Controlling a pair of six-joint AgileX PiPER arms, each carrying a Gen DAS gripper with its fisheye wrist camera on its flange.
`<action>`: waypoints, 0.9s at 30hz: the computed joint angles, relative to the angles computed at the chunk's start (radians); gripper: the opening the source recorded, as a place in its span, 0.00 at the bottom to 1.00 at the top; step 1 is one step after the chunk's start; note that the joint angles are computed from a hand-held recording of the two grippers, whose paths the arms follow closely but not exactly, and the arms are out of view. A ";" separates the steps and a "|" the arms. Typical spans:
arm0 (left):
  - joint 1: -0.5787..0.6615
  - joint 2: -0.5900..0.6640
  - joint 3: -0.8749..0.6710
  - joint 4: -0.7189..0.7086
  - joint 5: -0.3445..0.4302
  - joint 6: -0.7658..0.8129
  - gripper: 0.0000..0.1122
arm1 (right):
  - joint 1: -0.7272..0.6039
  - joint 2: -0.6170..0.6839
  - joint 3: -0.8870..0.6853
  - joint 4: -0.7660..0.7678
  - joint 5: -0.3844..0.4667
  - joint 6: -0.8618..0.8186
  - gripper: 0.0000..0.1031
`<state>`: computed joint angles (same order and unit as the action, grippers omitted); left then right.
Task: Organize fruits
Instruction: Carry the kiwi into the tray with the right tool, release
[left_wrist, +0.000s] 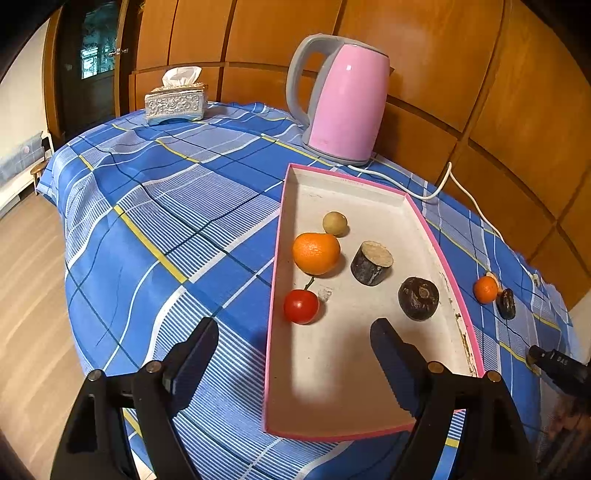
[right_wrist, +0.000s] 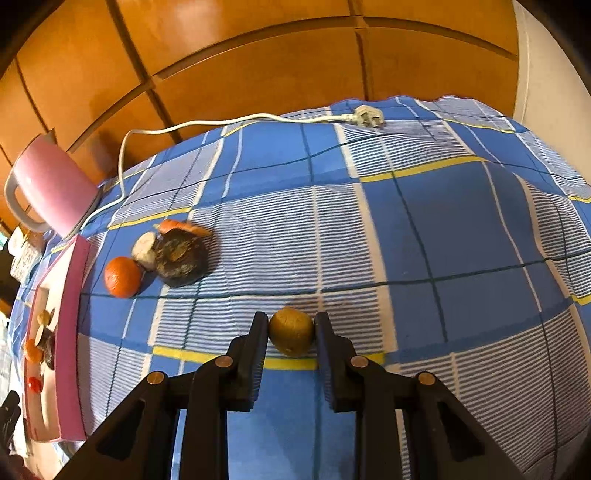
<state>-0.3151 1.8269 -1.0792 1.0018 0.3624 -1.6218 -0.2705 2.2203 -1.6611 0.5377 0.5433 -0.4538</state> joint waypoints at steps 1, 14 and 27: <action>0.001 -0.001 0.001 0.001 0.000 -0.002 0.76 | 0.005 -0.003 0.006 0.005 0.002 -0.009 0.25; 0.000 -0.012 0.021 0.053 -0.004 -0.062 0.77 | 0.096 -0.042 0.031 0.139 0.099 -0.222 0.25; -0.004 -0.009 0.019 0.047 -0.002 -0.059 0.77 | 0.309 0.007 -0.214 0.144 0.268 -0.271 0.25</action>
<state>-0.3187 1.8181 -1.0607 1.0490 0.3602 -1.6811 0.0389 2.2277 -1.8755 0.6822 0.8117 -0.7243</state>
